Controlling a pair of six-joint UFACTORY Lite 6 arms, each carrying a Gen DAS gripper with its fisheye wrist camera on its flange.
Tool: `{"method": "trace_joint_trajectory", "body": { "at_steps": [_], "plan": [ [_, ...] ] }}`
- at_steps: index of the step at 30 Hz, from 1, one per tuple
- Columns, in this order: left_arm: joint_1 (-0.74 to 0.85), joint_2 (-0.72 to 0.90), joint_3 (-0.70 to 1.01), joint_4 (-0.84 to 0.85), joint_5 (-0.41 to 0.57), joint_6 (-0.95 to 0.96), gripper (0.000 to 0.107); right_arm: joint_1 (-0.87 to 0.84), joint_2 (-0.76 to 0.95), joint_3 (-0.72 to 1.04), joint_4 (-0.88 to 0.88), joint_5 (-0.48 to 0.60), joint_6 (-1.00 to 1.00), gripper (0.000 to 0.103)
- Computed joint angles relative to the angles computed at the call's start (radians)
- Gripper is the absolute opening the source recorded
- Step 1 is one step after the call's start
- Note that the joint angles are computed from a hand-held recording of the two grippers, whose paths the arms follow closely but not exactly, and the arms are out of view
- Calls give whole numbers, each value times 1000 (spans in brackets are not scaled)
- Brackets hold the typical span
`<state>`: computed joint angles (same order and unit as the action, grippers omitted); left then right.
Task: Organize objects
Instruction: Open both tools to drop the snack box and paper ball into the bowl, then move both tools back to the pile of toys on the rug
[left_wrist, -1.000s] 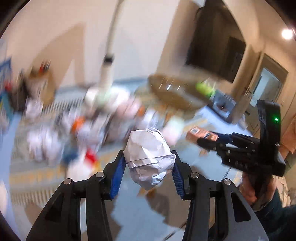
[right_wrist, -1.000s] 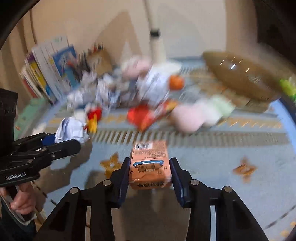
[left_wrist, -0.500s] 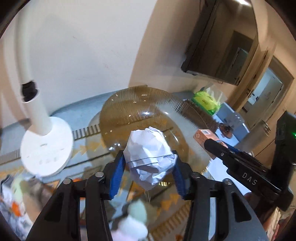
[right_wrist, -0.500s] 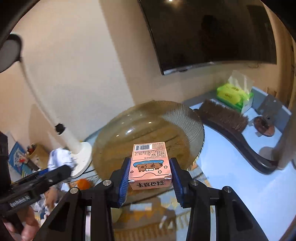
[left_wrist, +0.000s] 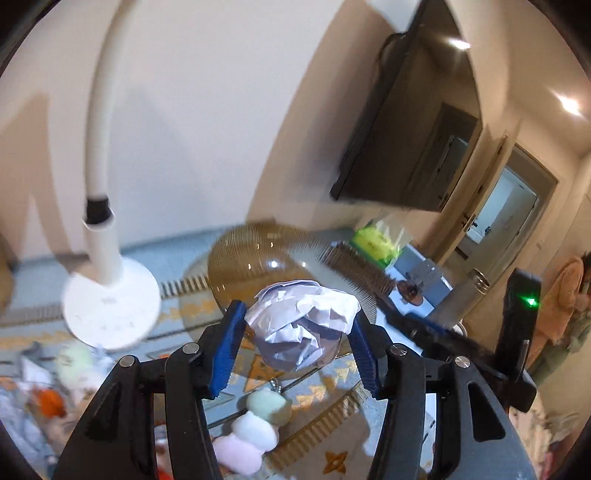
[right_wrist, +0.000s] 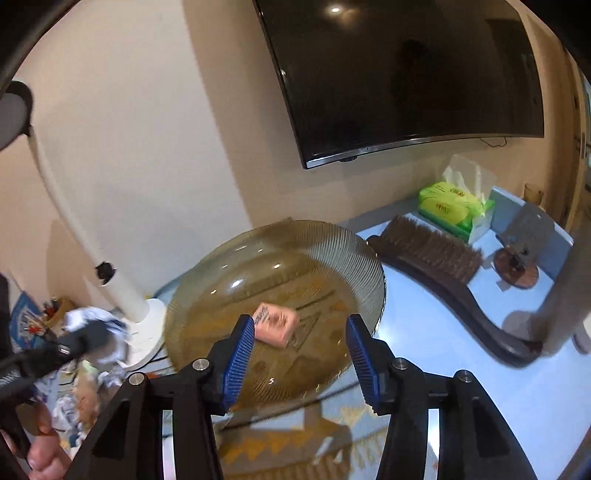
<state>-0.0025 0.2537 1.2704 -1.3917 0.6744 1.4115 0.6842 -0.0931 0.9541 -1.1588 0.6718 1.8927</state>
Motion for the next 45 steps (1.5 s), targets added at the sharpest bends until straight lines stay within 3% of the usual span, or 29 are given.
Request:
{"method": "trace_joint_trajectory", "body": {
  "at_steps": [6, 9, 12, 16, 19, 22, 24, 30, 31, 33, 36, 42, 45],
  "plan": [
    [-35, -14, 84, -5, 27, -58, 52, 209, 28, 99, 75, 85, 38, 57],
    [-126, 76, 183, 14, -103, -76, 54, 287, 36, 137, 119, 148, 26, 65],
    [-203, 196, 270, 67, -245, -110, 101, 345, -1, 102, 106, 227, 54, 65],
    [-237, 268, 289, 2, -318, -13, 102, 345, -59, 3, 110, 275, 65, 65],
    [-203, 164, 168, -88, -281, 111, 102, 311, -114, -93, 121, 232, 82, 65],
    [-93, 9, 10, -102, -161, 176, 102, 297, -158, -164, 117, 184, 123, 65],
    [34, -154, -121, -57, -64, 191, 102, 309, -176, -195, 102, 149, 160, 65],
    [513, -432, -206, 171, 171, 114, 102, 400, -51, -102, 27, 65, 224, 71],
    [611, -436, -191, 195, 201, 120, 102, 421, 6, -52, 7, 50, 226, 74],
    [767, -420, -186, 225, 238, 155, 102, 458, 117, 33, -39, 34, 253, 91],
    [884, -297, -210, 204, 227, 254, 102, 479, 283, 135, -106, -8, 316, 91],
    [856, 87, -193, 271, 156, 269, 101, 474, 621, 339, -120, -58, 391, 91],
    [771, 132, -236, 257, 95, 260, 101, 479, 650, 387, -32, 19, 283, 91]
  ]
}}
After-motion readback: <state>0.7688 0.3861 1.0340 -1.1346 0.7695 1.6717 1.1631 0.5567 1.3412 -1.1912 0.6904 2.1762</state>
